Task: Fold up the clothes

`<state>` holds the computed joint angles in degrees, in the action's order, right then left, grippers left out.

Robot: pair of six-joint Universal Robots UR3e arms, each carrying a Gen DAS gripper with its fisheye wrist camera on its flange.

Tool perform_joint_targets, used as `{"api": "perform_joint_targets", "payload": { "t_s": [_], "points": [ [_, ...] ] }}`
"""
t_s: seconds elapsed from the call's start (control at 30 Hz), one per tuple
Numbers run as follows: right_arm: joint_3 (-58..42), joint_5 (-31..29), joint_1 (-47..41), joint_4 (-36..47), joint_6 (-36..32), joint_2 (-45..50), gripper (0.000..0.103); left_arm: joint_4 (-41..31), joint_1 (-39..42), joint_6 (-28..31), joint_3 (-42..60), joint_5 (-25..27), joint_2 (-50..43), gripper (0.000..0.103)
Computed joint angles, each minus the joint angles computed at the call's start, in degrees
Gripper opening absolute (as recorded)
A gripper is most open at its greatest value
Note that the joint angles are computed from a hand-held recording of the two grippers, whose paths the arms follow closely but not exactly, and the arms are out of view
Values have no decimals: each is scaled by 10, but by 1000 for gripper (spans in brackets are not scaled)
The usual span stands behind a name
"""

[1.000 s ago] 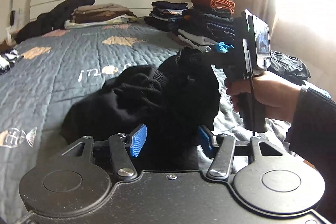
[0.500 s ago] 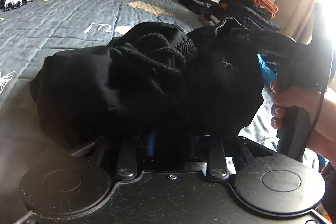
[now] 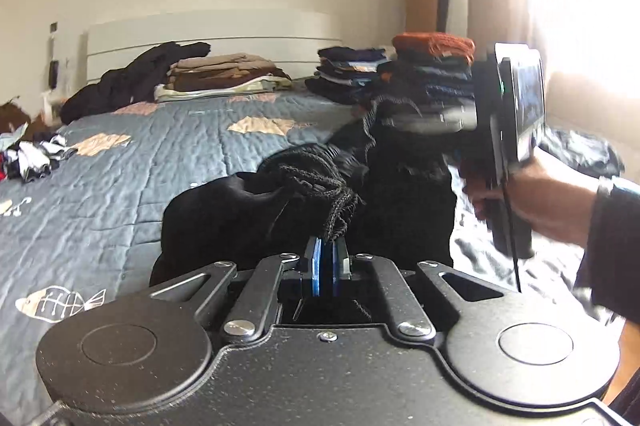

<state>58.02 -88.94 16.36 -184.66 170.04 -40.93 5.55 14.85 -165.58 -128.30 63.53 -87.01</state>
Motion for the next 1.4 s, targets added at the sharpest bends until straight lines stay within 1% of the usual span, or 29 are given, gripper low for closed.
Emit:
{"api": "perform_joint_targets", "payload": {
  "t_s": [0.07,0.1,0.17,0.27,0.3,0.33,0.4,0.43,0.5,0.53,0.57,0.6,0.67,0.73,0.83,0.9,0.97,1.03,1.1,1.17,1.23,1.27,1.33,1.4],
  "points": [
    [-1,10,-7,-2,1,1,9,-33,-27,4,26,32,-41,6],
    [-5,7,-8,20,-11,2,12,-52,-39,4,40,46,-62,8],
    [-18,-7,-8,108,-30,5,13,-90,-54,9,64,64,-97,11],
    [-42,-12,-11,269,-34,3,19,-97,-53,24,62,65,-104,19],
    [-50,-19,-11,321,-41,-3,23,-114,-44,36,57,52,-85,30],
    [-54,-22,-11,363,-47,-10,25,-138,-32,50,52,37,-62,42],
    [-13,-11,-20,373,-40,-49,34,-194,-1,84,39,-4,-7,50],
    [8,-2,-26,375,-29,-72,37,-229,21,105,32,-33,28,50],
    [41,36,-48,386,8,-120,43,-296,82,143,11,-122,103,50],
    [64,58,-61,372,32,-144,44,-306,109,148,4,-165,126,50],
    [86,79,-73,354,58,-165,46,-306,134,149,-1,-206,141,50],
    [107,102,-82,329,84,-181,48,-284,145,129,8,-228,132,50],
    [119,164,-95,307,115,-190,48,-216,152,73,44,-252,82,50],
    [117,213,-93,282,132,-179,48,-188,133,35,109,-231,11,50],
    [76,250,-75,271,164,-136,48,-183,116,-1,193,-209,-79,50],
    [45,257,-62,275,184,-106,48,-221,117,-7,231,-206,-123,50],
    [13,260,-50,317,177,-85,48,-272,117,-7,268,-201,-163,50],
    [-12,244,-37,367,135,-69,48,-360,120,22,292,-185,-190,50],
    [-42,203,-21,429,93,-54,48,-460,120,57,325,-159,-218,49],
    [-40,180,-12,463,50,-56,48,-480,133,92,303,-168,-223,49],
    [-26,184,-15,484,14,-66,50,-489,139,126,288,-167,-207,49],
    [-15,192,-20,487,6,-74,50,-507,140,138,293,-167,-199,49],
    [0,210,-30,498,-4,-87,50,-547,150,161,303,-187,-182,49],
    [7,218,-38,510,-10,-98,50,-548,170,173,294,-233,-159,50]
  ]
}}
